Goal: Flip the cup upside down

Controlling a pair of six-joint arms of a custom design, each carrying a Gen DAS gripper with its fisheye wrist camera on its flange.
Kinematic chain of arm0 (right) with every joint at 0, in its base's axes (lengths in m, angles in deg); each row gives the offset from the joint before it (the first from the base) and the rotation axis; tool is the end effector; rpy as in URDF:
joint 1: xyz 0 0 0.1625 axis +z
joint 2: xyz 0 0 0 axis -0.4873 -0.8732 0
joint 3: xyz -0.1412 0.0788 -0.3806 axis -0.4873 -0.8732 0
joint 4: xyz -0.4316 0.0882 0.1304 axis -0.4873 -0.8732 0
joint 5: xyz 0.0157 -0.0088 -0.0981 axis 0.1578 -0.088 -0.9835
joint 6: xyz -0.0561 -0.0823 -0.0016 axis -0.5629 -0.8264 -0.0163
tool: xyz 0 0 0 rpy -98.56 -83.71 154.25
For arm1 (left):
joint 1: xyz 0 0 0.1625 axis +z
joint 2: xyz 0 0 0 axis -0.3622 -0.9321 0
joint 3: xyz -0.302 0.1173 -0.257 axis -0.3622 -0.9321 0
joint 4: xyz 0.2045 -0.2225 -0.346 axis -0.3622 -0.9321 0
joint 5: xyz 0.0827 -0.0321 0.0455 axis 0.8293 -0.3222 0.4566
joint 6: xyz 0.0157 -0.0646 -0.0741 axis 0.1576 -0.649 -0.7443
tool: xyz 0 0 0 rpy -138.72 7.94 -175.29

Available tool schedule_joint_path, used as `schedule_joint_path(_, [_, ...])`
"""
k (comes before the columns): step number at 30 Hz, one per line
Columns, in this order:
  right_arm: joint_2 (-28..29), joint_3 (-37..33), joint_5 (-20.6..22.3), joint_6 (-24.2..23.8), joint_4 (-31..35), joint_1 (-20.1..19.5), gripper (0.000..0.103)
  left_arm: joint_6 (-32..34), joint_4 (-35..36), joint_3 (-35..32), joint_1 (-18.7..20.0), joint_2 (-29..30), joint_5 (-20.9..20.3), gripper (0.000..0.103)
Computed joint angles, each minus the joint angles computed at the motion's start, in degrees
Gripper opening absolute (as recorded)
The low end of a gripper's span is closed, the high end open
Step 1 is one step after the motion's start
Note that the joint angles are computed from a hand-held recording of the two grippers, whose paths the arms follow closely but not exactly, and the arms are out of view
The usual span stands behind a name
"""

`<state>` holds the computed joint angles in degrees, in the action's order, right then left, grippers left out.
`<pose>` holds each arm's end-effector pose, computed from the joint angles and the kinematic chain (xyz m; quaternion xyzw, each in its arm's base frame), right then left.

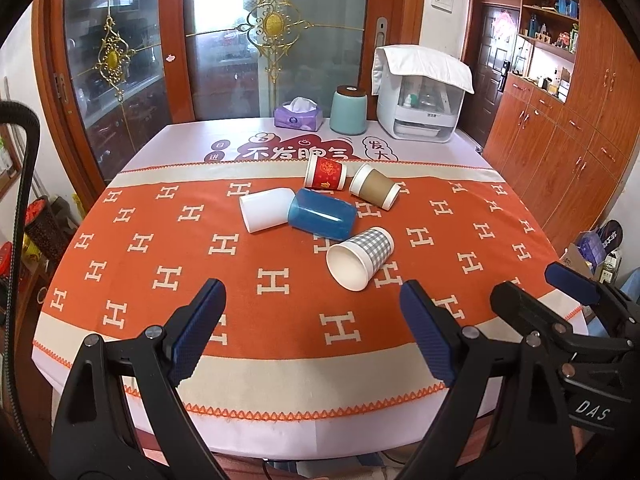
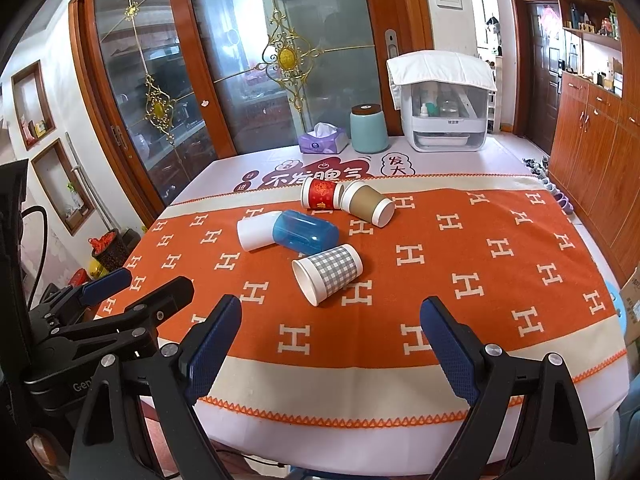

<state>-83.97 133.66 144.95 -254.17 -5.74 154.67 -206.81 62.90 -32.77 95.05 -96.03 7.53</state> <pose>0.4531 -0.5543 -0.0509 0.0201 -0.8378 0.4337 0.3311 -0.0088 -0.6634 0.3847 0.3081 0.8698 -0.2914 0.2522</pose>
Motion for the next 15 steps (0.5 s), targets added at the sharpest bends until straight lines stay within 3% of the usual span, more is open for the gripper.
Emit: schedule_joint_path(15, [-0.17, 0.44, 0.15, -0.09, -0.43, 0.16, 0.092, -0.56, 1.37, -0.09, 0.13, -0.37, 0.54, 0.087])
